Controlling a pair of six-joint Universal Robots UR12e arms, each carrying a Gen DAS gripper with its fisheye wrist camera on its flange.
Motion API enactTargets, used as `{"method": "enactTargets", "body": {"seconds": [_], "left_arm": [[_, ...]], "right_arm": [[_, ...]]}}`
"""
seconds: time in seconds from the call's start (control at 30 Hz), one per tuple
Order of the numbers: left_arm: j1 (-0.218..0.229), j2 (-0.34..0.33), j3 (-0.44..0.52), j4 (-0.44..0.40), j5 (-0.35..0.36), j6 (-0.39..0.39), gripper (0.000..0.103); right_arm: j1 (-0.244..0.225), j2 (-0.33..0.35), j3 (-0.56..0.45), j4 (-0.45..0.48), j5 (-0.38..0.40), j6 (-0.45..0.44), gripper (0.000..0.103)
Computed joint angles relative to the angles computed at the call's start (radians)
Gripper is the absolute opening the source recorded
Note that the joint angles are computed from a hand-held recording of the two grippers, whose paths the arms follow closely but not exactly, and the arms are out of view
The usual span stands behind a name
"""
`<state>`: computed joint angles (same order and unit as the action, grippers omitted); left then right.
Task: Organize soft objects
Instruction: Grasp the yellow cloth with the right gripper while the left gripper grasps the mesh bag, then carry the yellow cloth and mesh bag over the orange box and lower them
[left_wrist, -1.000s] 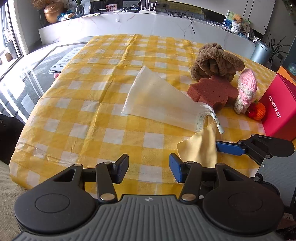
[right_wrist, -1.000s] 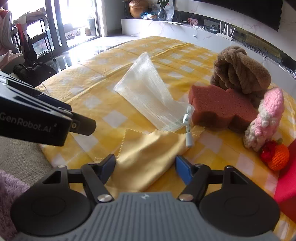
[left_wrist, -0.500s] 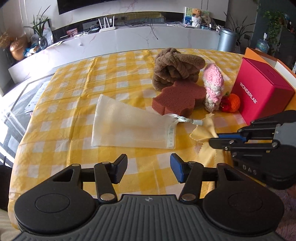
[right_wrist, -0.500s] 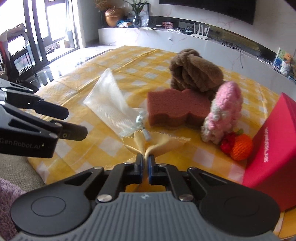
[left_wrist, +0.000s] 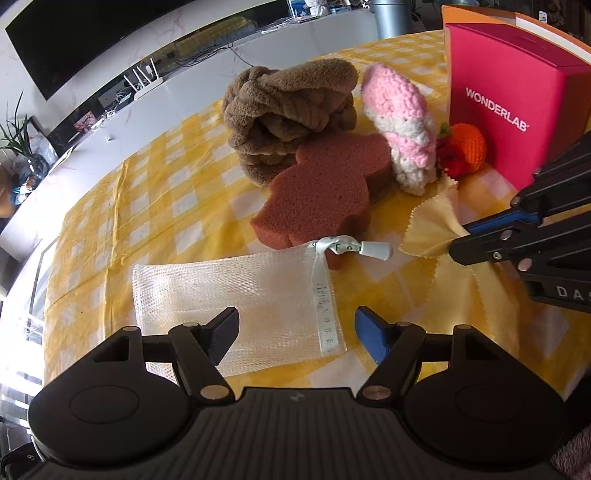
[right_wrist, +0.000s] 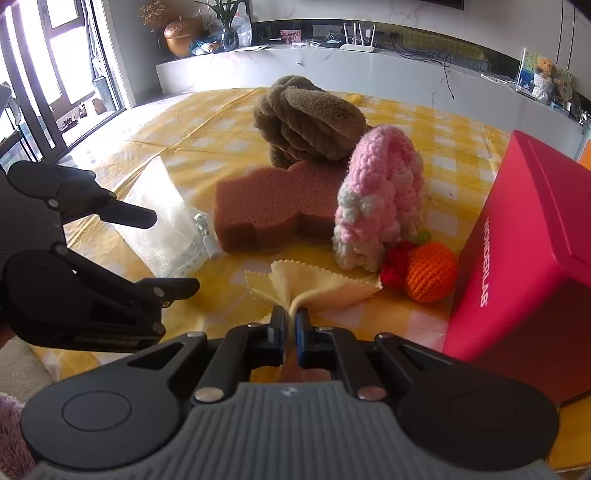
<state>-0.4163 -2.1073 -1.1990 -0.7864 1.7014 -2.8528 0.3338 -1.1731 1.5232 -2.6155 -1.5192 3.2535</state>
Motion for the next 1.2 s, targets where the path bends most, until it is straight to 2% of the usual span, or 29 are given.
{"method": "enactTargets", "body": {"seconds": [0.17,0.3,0.37,0.43,0.5,0.57,0.63,0.77,1.03,1.2], "left_arm": [[0.017,-0.004,0.013,-0.027,-0.041,-0.129,0.086],[0.039,0.005,0.004,-0.032,-0.118,-0.24,0.062],[0.038,0.005,0.005,-0.029,-0.116,-0.247,0.054],[0.036,0.005,0.006,-0.026,-0.116,-0.244,0.041],[0.037,0.007,0.005,-0.024,-0.122,-0.247,0.032],[0.033,0.006,0.006,-0.021,-0.099,-0.256,0.016],[0.031,0.005,0.008,-0.022,-0.085,-0.273,0.007],[0.028,0.021,-0.013,0.019,-0.054,-0.286,0.005],[0.019,0.076,-0.046,0.026,-0.094,-0.291,0.005],[0.001,0.108,-0.072,0.055,-0.105,-0.326,0.004]], "right_arm": [[-0.014,-0.003,0.004,0.021,0.042,-0.02,0.004],[-0.03,-0.009,0.007,0.046,0.089,-0.031,0.004],[-0.033,-0.01,0.002,0.066,0.101,-0.057,0.004],[-0.037,-0.012,-0.001,0.083,0.111,-0.077,0.004],[-0.039,-0.013,-0.003,0.095,0.118,-0.094,0.004],[-0.041,-0.016,-0.002,0.1,0.122,-0.107,0.004],[-0.04,-0.012,-0.007,0.102,0.124,-0.109,0.004],[-0.037,-0.014,-0.012,0.116,0.116,-0.122,0.004],[-0.047,-0.042,0.0,0.105,0.137,-0.135,0.004],[-0.048,-0.077,0.024,0.078,0.122,-0.141,0.004]]}}
